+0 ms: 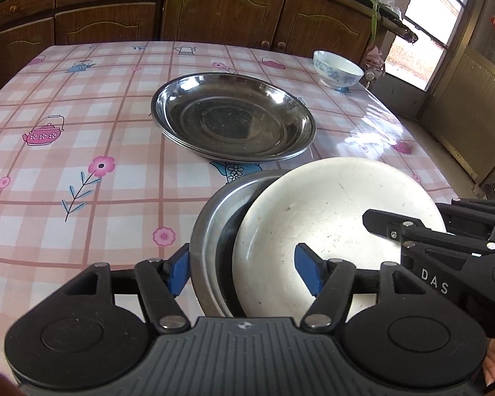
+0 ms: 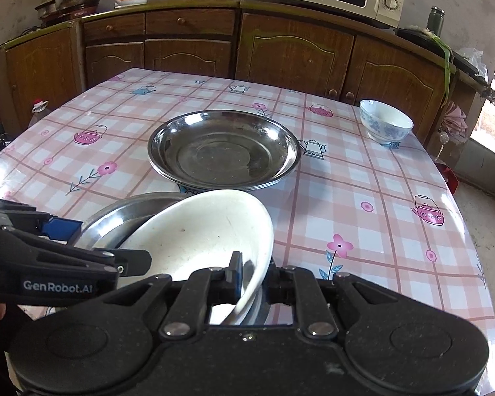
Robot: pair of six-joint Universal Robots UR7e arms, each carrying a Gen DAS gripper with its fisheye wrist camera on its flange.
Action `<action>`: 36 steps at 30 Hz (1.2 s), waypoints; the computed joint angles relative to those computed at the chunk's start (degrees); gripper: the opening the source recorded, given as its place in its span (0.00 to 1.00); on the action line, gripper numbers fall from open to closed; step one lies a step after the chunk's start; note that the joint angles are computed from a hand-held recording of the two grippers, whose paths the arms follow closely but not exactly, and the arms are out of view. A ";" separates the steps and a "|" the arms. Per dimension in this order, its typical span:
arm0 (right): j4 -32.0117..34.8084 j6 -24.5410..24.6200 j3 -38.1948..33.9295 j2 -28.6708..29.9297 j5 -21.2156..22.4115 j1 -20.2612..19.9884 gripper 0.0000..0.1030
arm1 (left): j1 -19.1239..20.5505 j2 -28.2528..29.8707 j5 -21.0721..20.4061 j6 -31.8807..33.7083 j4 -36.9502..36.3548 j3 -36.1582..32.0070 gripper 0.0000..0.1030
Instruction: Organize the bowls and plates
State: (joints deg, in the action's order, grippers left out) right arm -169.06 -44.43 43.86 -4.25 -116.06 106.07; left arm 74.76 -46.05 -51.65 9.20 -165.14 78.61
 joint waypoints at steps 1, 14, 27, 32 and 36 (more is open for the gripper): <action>0.24 -0.47 -0.42 0.27 -0.19 0.09 0.17 | 0.01 0.09 0.08 0.00 0.13 -0.11 0.65; -4.74 -9.30 -2.62 2.47 -3.69 1.07 0.58 | 0.27 0.19 0.62 -1.31 1.02 -0.37 0.65; -3.03 3.61 -2.27 0.46 -3.16 -0.58 0.58 | 0.19 -0.10 0.23 -1.87 0.24 -0.22 0.65; -0.16 4.90 -1.11 -0.37 -2.09 -0.81 0.58 | 0.02 -0.12 0.71 -1.73 0.21 -0.34 0.66; -0.71 5.57 0.10 -1.23 -0.36 -0.92 0.58 | -0.36 -0.16 2.26 -1.81 0.87 -0.55 0.66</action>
